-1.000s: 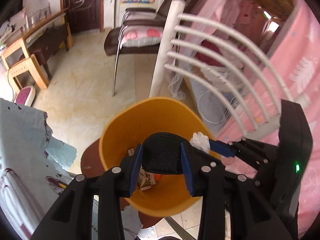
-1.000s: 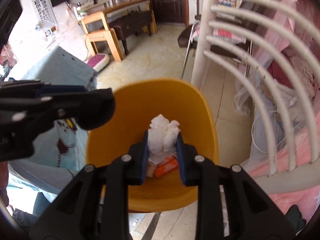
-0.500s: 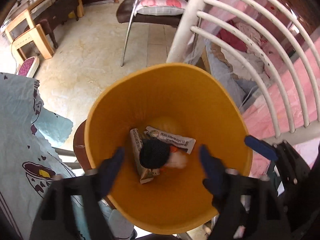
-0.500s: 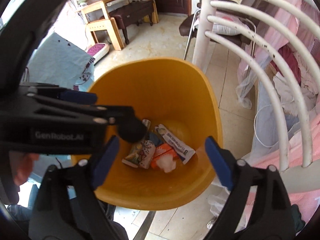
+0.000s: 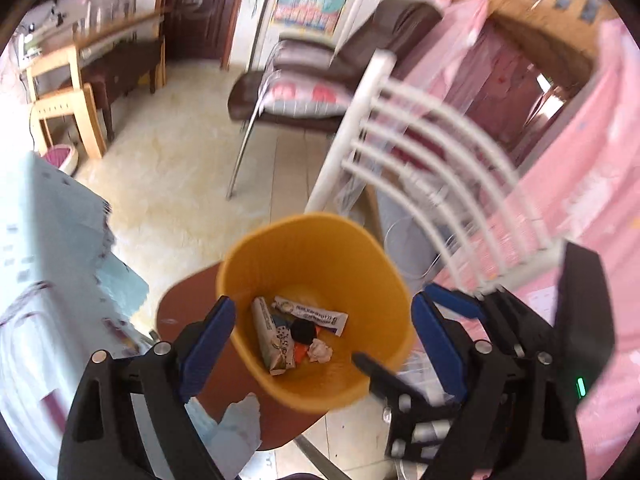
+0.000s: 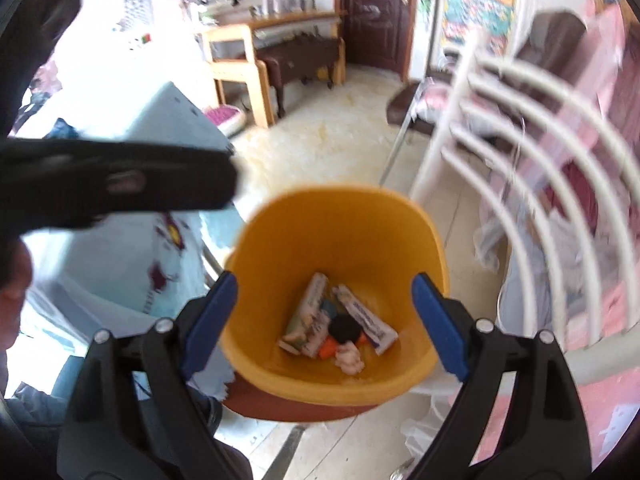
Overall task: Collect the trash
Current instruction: 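Grasp the blue snack bag with the right tool while the left tool grasps the clear plastic bag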
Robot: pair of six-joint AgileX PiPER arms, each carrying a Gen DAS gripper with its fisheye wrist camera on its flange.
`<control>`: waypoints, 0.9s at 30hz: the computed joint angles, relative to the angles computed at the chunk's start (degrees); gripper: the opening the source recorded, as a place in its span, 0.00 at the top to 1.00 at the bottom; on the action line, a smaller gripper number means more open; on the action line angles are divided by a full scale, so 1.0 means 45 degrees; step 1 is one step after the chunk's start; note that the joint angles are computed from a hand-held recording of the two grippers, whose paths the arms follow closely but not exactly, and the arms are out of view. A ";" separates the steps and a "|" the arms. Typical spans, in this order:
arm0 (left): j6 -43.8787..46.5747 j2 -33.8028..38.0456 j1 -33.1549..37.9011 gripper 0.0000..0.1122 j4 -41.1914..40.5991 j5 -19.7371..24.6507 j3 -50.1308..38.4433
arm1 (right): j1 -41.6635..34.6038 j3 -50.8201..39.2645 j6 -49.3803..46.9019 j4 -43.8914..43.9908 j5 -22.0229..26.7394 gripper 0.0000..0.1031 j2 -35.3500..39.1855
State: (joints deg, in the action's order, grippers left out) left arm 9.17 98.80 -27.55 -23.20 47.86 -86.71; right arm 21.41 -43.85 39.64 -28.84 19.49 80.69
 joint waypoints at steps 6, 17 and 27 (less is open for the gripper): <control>0.2278 -0.4019 0.3154 0.24 -0.1441 0.0097 0.2834 | 0.2576 -0.1588 0.1413 -0.1481 0.1155 0.13 -0.0653; 0.9026 -0.6429 1.4296 0.24 -0.4387 0.2762 0.3560 | 0.6812 -0.7243 0.2994 -0.3144 0.2254 0.12 0.2925; 1.0357 -0.1263 1.9384 0.24 -0.4458 0.4272 -0.0681 | 0.7928 -1.6703 -0.1881 0.0697 0.5326 0.12 0.9147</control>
State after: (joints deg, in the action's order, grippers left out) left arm 55.77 93.12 59.68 -43.26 67.08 -89.78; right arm 57.09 -119.01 31.18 -25.71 43.46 121.85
